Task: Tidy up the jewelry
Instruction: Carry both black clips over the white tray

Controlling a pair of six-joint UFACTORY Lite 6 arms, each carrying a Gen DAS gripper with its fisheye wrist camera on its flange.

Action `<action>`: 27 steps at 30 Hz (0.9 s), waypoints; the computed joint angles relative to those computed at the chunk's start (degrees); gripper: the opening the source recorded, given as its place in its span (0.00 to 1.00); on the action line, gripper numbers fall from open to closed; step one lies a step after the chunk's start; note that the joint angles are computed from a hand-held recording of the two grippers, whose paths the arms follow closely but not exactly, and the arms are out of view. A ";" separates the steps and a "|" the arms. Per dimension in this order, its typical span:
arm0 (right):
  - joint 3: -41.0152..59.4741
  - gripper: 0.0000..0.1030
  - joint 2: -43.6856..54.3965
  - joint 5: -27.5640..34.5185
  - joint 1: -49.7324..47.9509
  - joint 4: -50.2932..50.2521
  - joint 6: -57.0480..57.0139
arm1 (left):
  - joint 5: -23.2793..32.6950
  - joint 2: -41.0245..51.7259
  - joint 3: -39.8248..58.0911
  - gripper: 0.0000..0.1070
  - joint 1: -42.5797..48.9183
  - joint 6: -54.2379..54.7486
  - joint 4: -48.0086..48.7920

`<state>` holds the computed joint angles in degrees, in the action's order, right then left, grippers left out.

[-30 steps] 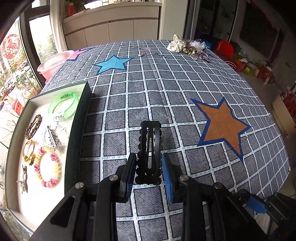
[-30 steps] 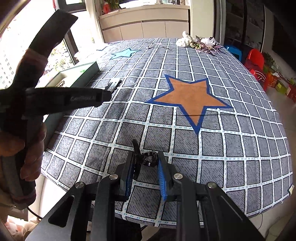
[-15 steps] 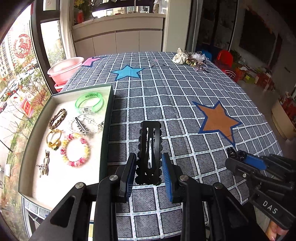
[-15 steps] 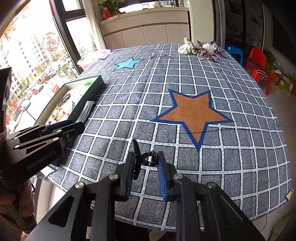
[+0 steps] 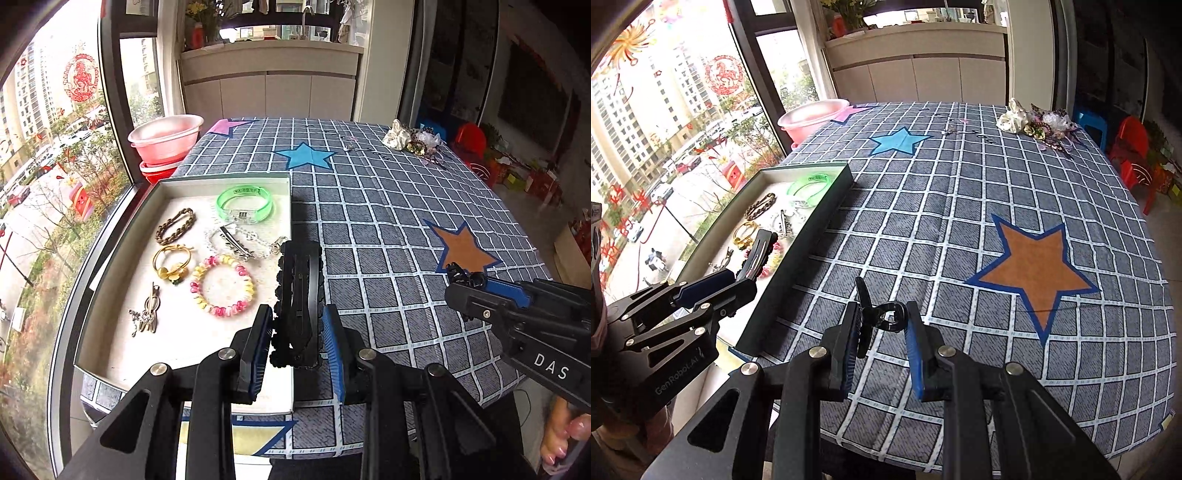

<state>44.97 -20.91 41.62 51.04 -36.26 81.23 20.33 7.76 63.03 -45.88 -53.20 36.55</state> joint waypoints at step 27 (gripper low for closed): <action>30.40 0.25 29.90 -4.92 0.79 5.62 -13.63 | -5.52 -5.74 -8.55 0.33 15.41 12.83 -7.37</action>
